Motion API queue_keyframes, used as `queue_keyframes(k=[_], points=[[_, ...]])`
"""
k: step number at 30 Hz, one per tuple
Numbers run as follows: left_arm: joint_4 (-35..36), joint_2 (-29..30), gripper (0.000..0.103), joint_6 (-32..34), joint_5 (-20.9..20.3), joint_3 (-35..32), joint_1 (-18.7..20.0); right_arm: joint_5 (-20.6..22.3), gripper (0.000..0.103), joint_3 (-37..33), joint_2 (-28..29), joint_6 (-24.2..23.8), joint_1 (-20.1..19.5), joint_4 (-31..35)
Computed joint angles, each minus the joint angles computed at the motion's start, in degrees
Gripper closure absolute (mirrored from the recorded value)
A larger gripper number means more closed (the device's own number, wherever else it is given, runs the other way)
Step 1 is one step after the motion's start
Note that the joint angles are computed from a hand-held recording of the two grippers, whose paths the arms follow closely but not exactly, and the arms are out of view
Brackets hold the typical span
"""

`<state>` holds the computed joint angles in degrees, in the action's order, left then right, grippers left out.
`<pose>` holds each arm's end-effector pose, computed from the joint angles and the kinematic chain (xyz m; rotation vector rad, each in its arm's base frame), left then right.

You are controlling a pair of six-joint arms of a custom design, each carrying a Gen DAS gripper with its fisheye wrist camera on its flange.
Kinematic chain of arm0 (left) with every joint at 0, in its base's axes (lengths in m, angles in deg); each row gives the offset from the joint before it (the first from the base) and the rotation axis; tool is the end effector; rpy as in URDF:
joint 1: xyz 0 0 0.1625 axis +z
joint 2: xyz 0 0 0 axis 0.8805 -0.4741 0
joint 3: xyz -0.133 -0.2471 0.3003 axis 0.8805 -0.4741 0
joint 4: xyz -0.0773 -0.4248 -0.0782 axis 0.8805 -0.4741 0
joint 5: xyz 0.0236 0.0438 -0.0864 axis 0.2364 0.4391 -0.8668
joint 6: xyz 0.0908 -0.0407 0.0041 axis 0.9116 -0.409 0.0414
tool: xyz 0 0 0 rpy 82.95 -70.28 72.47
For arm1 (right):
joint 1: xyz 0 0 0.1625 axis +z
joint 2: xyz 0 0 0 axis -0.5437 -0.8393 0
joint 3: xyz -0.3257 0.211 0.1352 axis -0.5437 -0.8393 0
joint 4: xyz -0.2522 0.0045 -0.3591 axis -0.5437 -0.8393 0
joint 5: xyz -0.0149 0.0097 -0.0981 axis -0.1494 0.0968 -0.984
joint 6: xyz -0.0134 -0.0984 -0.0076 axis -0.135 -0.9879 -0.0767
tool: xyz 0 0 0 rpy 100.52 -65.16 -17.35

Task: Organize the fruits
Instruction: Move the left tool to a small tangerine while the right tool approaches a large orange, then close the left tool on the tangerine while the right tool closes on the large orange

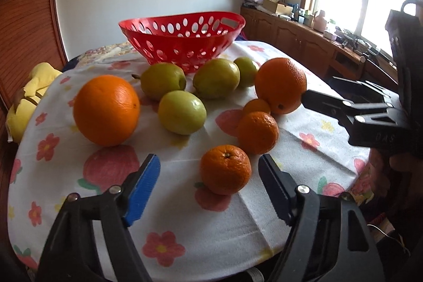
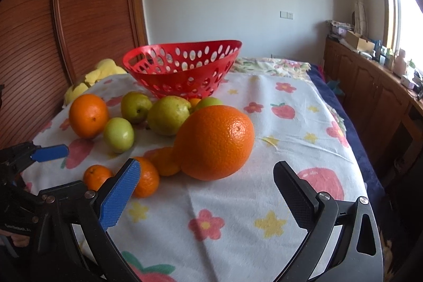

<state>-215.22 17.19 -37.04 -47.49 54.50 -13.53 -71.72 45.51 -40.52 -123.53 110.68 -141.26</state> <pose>-0.2117 -0.5279 -0.0802 0.8126 2.4141 -0.7865 0.0062 -0.5402 0.1697 0.6590 -2.2549 1.0123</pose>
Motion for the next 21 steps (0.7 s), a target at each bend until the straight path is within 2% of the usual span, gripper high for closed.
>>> queue_keyframes(k=[3,13,16,21], points=[[2.6,-0.2,0.038,-0.7,-1.3,-0.6,0.6,-0.9,0.001,-1.7,0.4,-0.2,0.3,2.1],[5.9,-0.6,0.05,-0.9,-3.9,-1.1,1.4,-3.9,0.001,-6.4,2.3,-0.3,1.2,8.2],[6.4,-0.8,0.057,-1.1,-5.2,-1.2,1.8,-5.0,0.001,-7.5,2.7,-0.3,1.5,9.7],[5.6,-0.7,0.058,-1.0,-5.2,-0.9,1.7,-6.6,0.001,-9.2,3.7,-0.5,1.8,11.6]])
